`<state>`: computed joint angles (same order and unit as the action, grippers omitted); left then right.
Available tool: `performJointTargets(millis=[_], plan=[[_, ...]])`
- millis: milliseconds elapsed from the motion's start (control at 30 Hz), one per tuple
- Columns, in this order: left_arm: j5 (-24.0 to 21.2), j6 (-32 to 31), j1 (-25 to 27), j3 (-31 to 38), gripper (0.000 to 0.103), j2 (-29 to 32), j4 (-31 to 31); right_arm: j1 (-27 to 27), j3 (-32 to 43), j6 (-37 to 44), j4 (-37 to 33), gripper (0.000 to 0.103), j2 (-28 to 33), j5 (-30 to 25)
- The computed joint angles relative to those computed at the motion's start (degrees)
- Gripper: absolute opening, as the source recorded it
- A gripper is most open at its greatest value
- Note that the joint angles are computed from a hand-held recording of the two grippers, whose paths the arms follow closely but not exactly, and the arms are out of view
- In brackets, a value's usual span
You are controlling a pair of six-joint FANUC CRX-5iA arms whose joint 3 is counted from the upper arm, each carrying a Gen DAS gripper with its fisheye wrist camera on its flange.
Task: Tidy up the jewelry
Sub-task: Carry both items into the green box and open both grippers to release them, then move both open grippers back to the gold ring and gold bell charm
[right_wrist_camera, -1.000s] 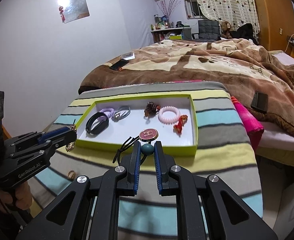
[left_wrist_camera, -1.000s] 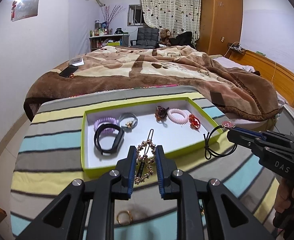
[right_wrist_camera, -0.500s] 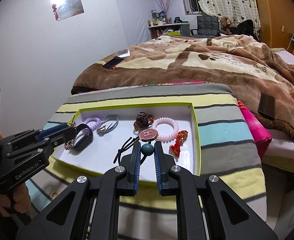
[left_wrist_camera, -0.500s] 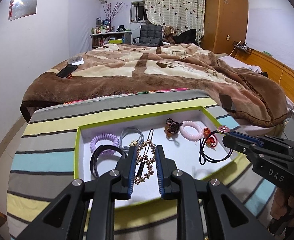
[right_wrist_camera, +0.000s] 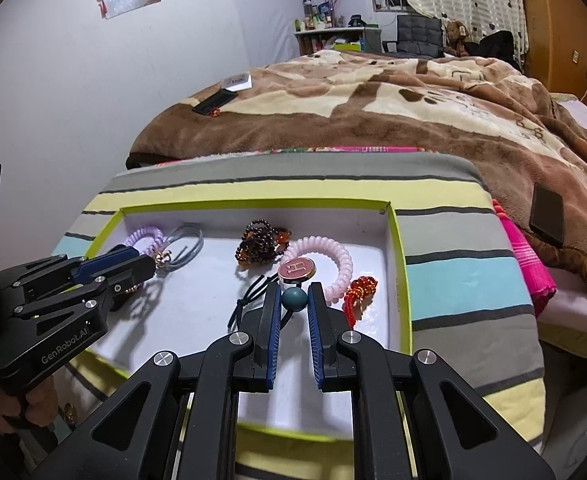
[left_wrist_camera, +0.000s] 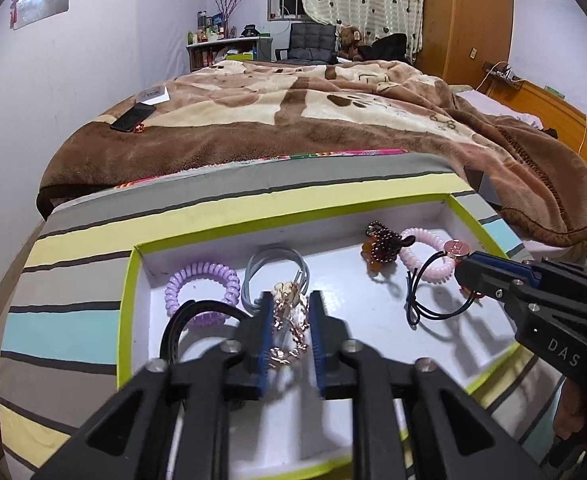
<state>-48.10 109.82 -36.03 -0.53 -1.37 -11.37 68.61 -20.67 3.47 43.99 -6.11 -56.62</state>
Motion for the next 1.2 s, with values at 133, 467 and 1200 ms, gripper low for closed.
performJointTargets(millis=[133,467,1200], plan=[[-0.09,-0.29,0.16,0.23,0.012,0.7,0.41,-0.75,0.48,0.76,-0.93,0.014,0.82,0.22],[0.34,-1.0,0.69,-0.33,0.012,1.03,1.66,-1.3,1.51,2.62,-2.85,0.016,1.7,0.52],[2.78,4.9,-1.84,-7.52,0.022,-10.95,-1.58,10.82,-3.0,-7.58,7.79,0.033,-4.12,-8.37]])
